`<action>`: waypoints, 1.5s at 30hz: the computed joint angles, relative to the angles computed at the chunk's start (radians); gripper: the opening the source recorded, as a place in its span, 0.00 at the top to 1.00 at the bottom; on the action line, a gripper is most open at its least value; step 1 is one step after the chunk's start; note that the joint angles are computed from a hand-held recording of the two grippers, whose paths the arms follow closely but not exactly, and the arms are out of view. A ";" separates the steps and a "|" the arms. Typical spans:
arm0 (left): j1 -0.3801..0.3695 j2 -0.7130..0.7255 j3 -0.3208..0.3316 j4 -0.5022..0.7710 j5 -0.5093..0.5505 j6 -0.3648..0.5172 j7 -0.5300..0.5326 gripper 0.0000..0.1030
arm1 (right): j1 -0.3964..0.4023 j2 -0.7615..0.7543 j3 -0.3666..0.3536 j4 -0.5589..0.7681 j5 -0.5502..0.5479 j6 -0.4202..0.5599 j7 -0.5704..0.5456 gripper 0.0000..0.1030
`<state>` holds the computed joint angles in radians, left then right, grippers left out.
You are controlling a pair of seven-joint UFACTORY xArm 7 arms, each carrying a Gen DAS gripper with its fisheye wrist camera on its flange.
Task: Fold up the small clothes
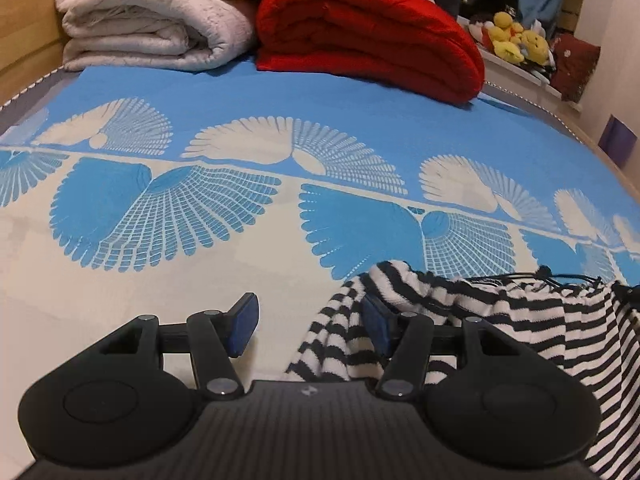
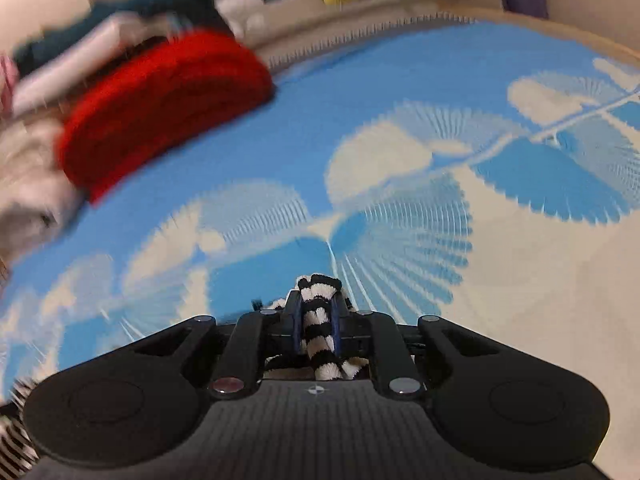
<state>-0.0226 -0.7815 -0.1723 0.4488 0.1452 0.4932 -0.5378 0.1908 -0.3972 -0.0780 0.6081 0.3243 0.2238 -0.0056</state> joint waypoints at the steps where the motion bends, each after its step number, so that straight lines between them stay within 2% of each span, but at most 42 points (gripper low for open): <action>1: -0.015 -0.002 0.012 -0.003 -0.006 -0.009 0.014 0.39 | -0.015 0.004 0.016 0.000 -0.025 0.005 0.003 0.79; 3: -0.048 -0.005 0.034 -0.006 -0.025 -0.026 0.046 0.39 | -0.045 -0.012 0.043 -0.004 -0.075 0.010 0.008 0.70; 5: -0.082 -0.019 0.055 -0.014 -0.043 -0.051 0.088 0.37 | -0.078 -0.051 0.065 -0.012 -0.121 0.008 0.029 0.46; 6: -0.094 -0.025 0.060 -0.019 -0.051 -0.063 0.106 0.33 | -0.062 -0.072 0.045 -0.023 -0.118 -0.009 0.012 0.42; 10: -0.154 -0.025 0.079 -0.034 -0.088 -0.102 0.187 0.27 | 0.045 -0.136 -0.061 -0.031 -0.074 0.011 -0.105 0.39; 13: -0.169 0.009 0.056 -0.035 -0.097 -0.124 0.218 0.26 | 0.154 -0.135 -0.133 -0.027 -0.007 0.050 -0.243 0.39; 15: -0.196 0.037 0.068 -0.045 -0.114 -0.175 0.249 0.26 | 0.168 -0.118 -0.117 -0.031 0.003 0.073 -0.303 0.35; 16: -0.195 0.051 0.065 -0.047 -0.117 -0.193 0.254 0.26 | 0.168 -0.104 -0.103 -0.030 0.005 0.088 -0.325 0.30; 17: -0.192 0.064 0.063 -0.047 -0.121 -0.208 0.256 0.27 | 0.150 -0.094 -0.072 -0.035 0.001 0.084 -0.321 0.30; 18: -0.186 0.078 0.060 -0.044 -0.122 -0.212 0.258 0.36 | 0.140 -0.085 -0.053 -0.043 0.002 0.073 -0.324 0.29; 19: -0.164 0.093 0.043 -0.032 -0.117 -0.203 0.246 0.63 | 0.136 -0.078 -0.040 -0.044 0.001 0.069 -0.332 0.35; 20: -0.159 0.107 0.043 -0.020 -0.116 -0.193 0.247 0.75 | 0.128 -0.072 -0.029 -0.042 -0.008 0.067 -0.343 0.53; 21: -0.167 0.110 0.053 -0.015 -0.124 -0.193 0.252 0.82 | 0.103 -0.076 -0.004 -0.039 -0.026 0.073 -0.330 0.64; 22: -0.158 0.099 0.048 -0.019 -0.127 -0.211 0.241 0.84 | 0.094 -0.078 0.000 -0.031 -0.027 0.078 -0.324 0.78; 23: -0.150 0.081 0.042 -0.024 -0.123 -0.224 0.237 0.85 | 0.113 -0.086 -0.027 -0.021 0.005 0.083 -0.337 0.85; 25: -0.136 0.050 0.032 -0.030 -0.118 -0.245 0.225 0.85 | 0.122 -0.109 -0.049 -0.014 0.046 0.076 -0.345 0.90; 26: -0.131 0.040 0.030 -0.033 -0.119 -0.253 0.217 0.85 | 0.123 -0.117 -0.051 -0.016 0.056 0.051 -0.349 0.96; 29: -0.096 0.047 0.008 -0.036 -0.112 -0.261 0.183 0.84 | 0.135 -0.125 -0.059 -0.035 0.093 -0.063 -0.323 0.98; 30: -0.082 0.062 -0.003 -0.029 -0.104 -0.249 0.174 0.81 | 0.126 -0.112 -0.051 -0.040 0.094 -0.091 -0.294 0.98; 32: -0.064 0.095 -0.021 -0.022 -0.085 -0.222 0.157 0.74 | 0.040 -0.074 0.016 -0.046 0.032 -0.099 -0.213 0.97; 33: -0.070 0.109 -0.017 -0.016 -0.080 -0.205 0.159 0.67 | 0.021 -0.063 0.026 -0.047 0.011 -0.090 -0.186 0.96; 34: -0.070 0.116 -0.019 -0.013 -0.073 -0.192 0.156 0.60 | 0.036 -0.059 0.003 -0.041 0.012 -0.067 -0.180 0.94; 35: -0.066 0.116 -0.026 -0.012 -0.062 -0.187 0.150 0.56 | 0.077 -0.058 -0.045 -0.028 0.032 -0.037 -0.200 0.83; 36: -0.064 0.113 -0.028 -0.012 -0.054 -0.188 0.146 0.44 | 0.110 -0.069 -0.082 -0.023 0.058 -0.015 -0.223 0.72; 37: -0.056 0.107 -0.034 -0.015 -0.046 -0.193 0.133 0.33 | 0.136 -0.082 -0.108 -0.022 0.086 -0.011 -0.244 0.49; 38: -0.050 0.100 -0.037 -0.019 -0.043 -0.198 0.118 0.29 | 0.165 -0.094 -0.132 -0.026 0.112 -0.017 -0.275 0.36; 39: -0.048 0.097 -0.036 -0.020 -0.044 -0.201 0.104 0.21 | 0.195 -0.103 -0.154 -0.027 0.128 -0.014 -0.315 0.35; 40: -0.049 0.096 -0.031 -0.020 -0.048 -0.203 0.092 0.18 | 0.203 -0.106 -0.155 -0.029 0.127 -0.005 -0.344 0.35; 42: -0.048 0.101 -0.027 -0.013 -0.047 -0.194 0.080 0.18 | 0.137 -0.082 -0.077 -0.031 0.061 0.020 -0.335 0.36; 43: -0.045 0.105 -0.029 -0.009 -0.041 -0.183 0.076 0.18 | 0.082 -0.066 -0.019 -0.032 0.003 0.034 -0.309 0.44; 44: -0.041 0.105 -0.031 -0.008 -0.034 -0.175 0.074 0.18 | 0.042 -0.054 0.024 -0.031 -0.049 0.044 -0.293 0.66; 45: -0.034 0.106 -0.037 -0.004 -0.024 -0.161 0.070 0.18 | 0.044 -0.054 0.024 -0.028 -0.058 0.056 -0.300 0.75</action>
